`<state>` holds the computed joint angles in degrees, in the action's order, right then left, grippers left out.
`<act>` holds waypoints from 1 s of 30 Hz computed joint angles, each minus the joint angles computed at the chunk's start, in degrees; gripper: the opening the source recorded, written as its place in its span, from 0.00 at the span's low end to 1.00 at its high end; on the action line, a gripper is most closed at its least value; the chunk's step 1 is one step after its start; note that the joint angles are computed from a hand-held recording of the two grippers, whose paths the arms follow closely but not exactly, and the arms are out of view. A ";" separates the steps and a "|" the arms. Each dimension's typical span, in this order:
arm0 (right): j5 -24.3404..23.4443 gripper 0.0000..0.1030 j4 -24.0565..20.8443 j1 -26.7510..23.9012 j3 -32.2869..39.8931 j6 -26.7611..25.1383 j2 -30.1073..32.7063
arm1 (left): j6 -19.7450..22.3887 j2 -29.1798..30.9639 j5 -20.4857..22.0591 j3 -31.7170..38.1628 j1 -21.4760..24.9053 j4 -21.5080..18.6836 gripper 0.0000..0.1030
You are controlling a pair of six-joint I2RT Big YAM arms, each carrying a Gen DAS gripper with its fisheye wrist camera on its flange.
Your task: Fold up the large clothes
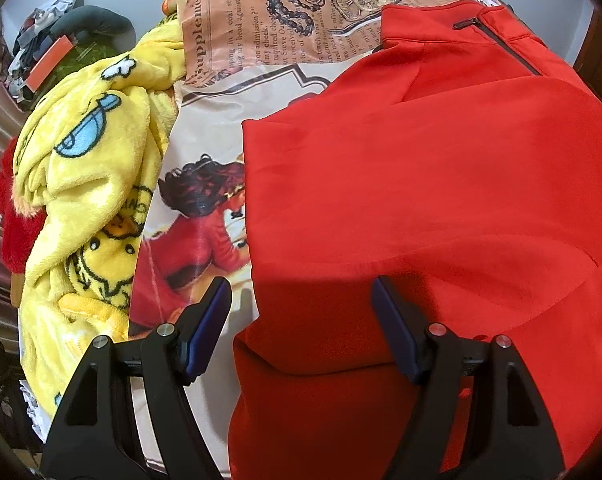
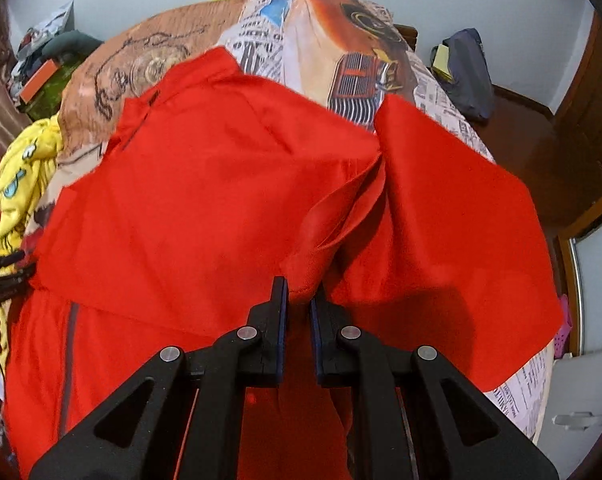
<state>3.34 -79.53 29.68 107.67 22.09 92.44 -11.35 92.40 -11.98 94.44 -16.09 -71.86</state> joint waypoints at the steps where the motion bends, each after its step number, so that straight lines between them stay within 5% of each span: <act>1: -0.03 0.11 -0.24 -0.10 -0.06 -0.33 -0.14 | -0.14 -0.01 0.11 0.00 0.04 -0.03 0.70; 3: 0.31 0.16 -2.16 -0.03 1.01 -1.01 0.26 | -0.33 0.04 0.35 0.11 0.16 -0.28 0.70; 7: 2.16 0.45 -5.46 0.14 3.06 -2.46 0.09 | -0.20 0.83 0.83 2.28 0.38 -2.84 0.70; 14: 2.96 0.61 -3.81 -1.20 4.56 -2.88 -4.14 | 0.09 0.83 1.68 9.35 -0.22 -4.18 0.70; 24: 7.27 0.71 0.04 -6.24 3.14 -0.87 -9.54 | -0.30 4.79 2.88 24.61 -5.23 -4.09 0.71; 30: 2.68 0.72 0.45 -11.48 -3.30 3.54 -11.05 | -0.10 8.80 4.45 30.26 -8.94 -3.92 0.76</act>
